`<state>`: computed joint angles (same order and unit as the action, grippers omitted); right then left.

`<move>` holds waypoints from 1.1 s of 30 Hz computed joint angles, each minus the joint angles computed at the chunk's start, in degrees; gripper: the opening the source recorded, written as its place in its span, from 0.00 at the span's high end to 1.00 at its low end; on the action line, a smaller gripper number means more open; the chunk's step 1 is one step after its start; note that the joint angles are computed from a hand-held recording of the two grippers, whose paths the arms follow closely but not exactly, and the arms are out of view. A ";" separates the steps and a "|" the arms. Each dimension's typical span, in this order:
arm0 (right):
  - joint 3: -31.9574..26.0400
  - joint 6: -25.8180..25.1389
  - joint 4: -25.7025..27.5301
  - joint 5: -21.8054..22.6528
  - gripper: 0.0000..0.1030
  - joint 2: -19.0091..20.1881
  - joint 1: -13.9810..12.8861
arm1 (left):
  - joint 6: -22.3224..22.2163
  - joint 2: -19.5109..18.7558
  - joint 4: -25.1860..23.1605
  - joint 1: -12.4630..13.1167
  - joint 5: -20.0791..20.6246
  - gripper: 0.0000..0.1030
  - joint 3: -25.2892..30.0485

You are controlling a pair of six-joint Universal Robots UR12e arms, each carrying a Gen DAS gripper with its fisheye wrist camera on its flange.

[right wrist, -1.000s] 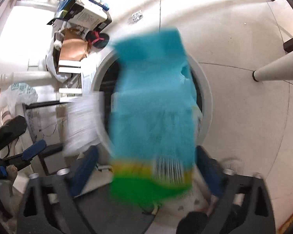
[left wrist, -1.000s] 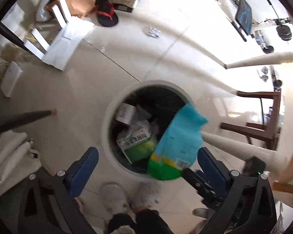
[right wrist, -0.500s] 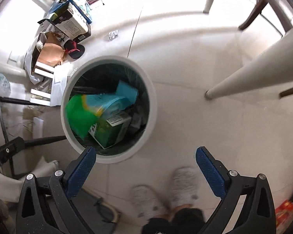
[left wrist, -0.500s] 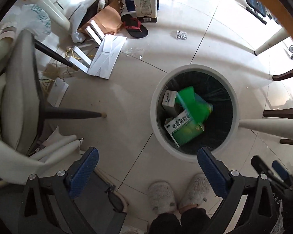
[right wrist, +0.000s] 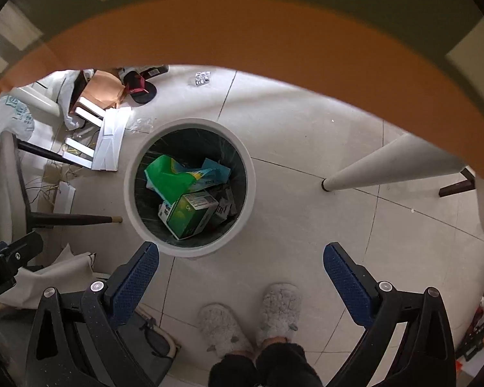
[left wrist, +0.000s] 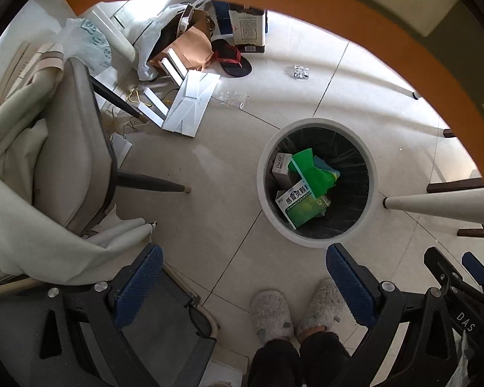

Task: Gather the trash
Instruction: 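Move both tools back over the table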

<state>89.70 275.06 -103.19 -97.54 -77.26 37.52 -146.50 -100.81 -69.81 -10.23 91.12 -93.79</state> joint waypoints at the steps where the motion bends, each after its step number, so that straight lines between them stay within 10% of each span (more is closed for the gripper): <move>1: -0.58 0.13 0.47 -0.03 0.00 -0.08 0.14 | 0.44 0.39 -0.61 0.12 -0.01 0.00 0.22; 14: -17.24 2.03 12.07 -0.79 0.00 -0.93 2.19 | 4.35 5.43 -16.67 1.84 -0.02 0.00 12.19; 20: -29.70 -0.37 20.70 -2.10 0.00 0.04 1.41 | 3.87 5.06 -20.59 1.66 -6.36 0.00 21.96; 27: -40.90 -7.48 37.47 -2.47 0.00 -0.41 -4.54 | -2.30 0.90 -21.07 -2.40 -9.03 0.00 31.59; 33: -32.76 -13.13 40.50 -1.04 0.00 -8.13 -14.20 | -6.63 -6.10 -25.23 -7.49 -8.38 0.00 40.84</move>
